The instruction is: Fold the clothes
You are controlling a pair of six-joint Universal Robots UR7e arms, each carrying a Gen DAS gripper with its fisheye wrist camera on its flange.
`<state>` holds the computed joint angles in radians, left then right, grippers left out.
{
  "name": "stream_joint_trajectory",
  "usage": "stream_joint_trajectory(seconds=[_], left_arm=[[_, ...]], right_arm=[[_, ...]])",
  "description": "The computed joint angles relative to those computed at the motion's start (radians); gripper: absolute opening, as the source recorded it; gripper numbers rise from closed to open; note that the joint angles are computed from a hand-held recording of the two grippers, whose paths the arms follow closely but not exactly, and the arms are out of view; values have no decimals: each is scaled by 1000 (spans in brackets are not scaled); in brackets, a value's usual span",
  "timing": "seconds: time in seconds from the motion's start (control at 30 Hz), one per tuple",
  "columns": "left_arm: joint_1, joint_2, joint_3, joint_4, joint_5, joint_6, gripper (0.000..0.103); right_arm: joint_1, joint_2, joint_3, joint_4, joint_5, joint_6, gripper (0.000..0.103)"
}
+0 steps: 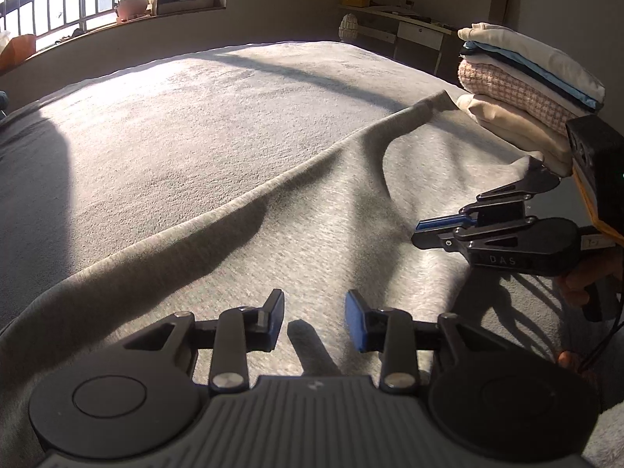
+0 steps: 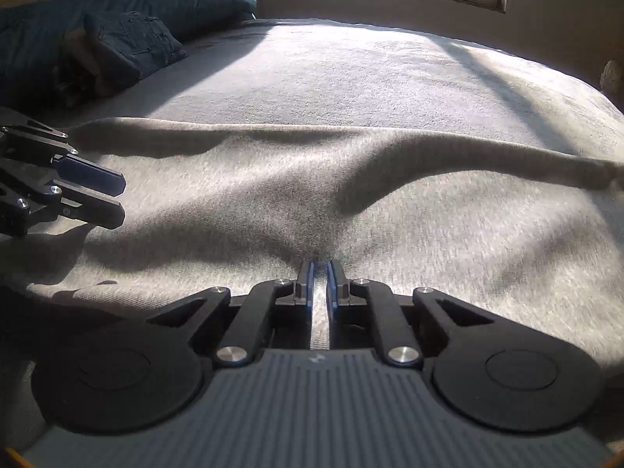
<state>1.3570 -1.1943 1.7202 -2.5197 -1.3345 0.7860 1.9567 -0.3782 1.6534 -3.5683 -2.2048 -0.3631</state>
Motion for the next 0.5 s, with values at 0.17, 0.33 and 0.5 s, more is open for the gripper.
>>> stream_joint_trajectory(seconds=[0.17,0.33,0.5], left_arm=[[-6,51,-43,-44,22,17,35],[-14,89,-108,-81,65,117,50],[-6,160,-232,-9,136,223,62]], right_arm=[[-40,1,8,-24,50,60,7],[-47,7,9,-32,60,25,7],[-51,-1,31,-43,78,28,7]])
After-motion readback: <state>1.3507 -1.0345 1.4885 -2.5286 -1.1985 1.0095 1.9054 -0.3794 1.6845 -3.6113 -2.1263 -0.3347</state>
